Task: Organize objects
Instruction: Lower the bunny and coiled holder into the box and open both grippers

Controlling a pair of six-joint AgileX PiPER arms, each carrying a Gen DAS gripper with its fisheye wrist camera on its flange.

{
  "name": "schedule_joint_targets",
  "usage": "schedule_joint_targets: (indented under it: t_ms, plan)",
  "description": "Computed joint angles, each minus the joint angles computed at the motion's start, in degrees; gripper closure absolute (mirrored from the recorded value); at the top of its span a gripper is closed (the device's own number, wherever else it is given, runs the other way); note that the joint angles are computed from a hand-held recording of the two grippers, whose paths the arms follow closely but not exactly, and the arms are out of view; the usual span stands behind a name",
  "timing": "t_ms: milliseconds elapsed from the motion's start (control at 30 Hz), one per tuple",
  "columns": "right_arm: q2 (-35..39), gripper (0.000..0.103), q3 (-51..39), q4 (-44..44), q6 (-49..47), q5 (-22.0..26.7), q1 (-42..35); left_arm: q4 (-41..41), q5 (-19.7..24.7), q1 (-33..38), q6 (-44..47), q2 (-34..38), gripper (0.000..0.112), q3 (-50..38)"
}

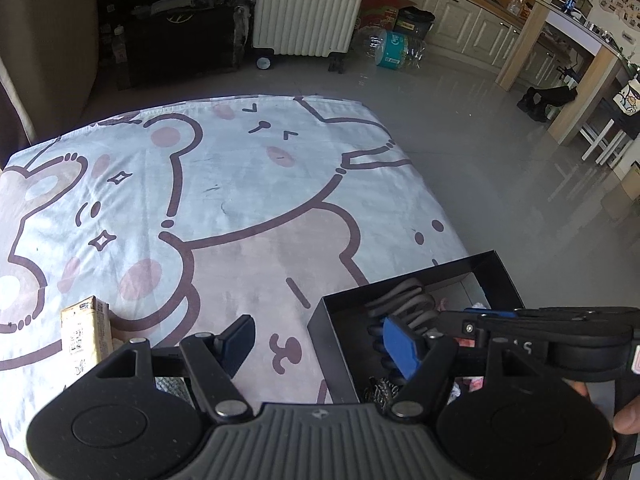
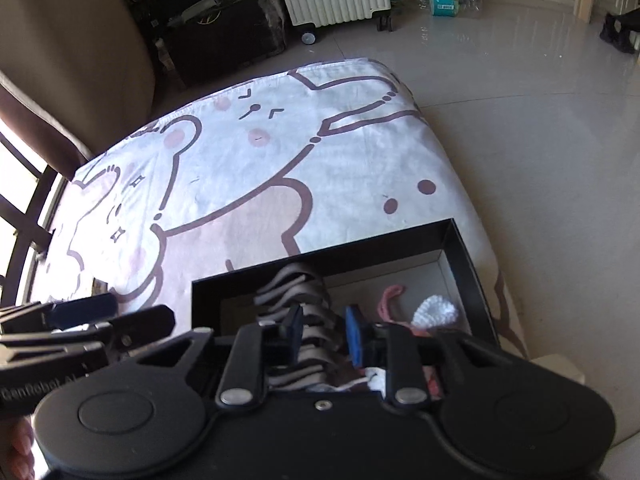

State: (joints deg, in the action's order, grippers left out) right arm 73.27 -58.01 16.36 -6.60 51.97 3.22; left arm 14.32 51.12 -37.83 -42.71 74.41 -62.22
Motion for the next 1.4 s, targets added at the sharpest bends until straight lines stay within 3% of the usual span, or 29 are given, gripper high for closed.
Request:
schedule_joint_targets:
  t_ms: [100, 233, 367, 433, 833, 1300, 1400]
  plan:
    - [2.63, 0.083, -0.81, -5.37, 3.56, 1.13, 3.98, 0.28, 0.21, -0.07, 0.2, 0.5, 0.041, -0.17]
    - [3.74, 0.075, -0.54, -8.27, 5.17, 0.73, 6.28, 0.35, 0.68, -0.08, 0.12, 0.66, 0.041, -0.32]
    - [3.42, 0.076, -0.95, -6.26, 3.72, 2.22, 4.26, 0.84, 1.55, -1.09, -0.46, 0.51, 0.041, -0.85]
    - [2.2, 0.084, -1.34, -6.16, 3.78, 2.98, 3.03, 1.23, 2.05, -1.88, -0.85, 0.45, 0.041, -1.31]
    - [-5.9, 0.083, -5.66, -6.25, 5.59, 10.88, -3.41, 2.93, 6.58, -8.14, -3.61, 0.02, 0.04, -5.53]
    - [-13.62, 0.063, -4.02, -13.78, 6.76, 15.58, -5.95, 4.78, 11.82, -11.61, -5.98, -0.19, 0.026, -7.49]
    - [-15.01, 0.045, -3.17, -13.63, 6.07, 15.43, -7.25, 5.59, 12.5, -11.66, -6.68, -0.65, 0.019, -7.17]
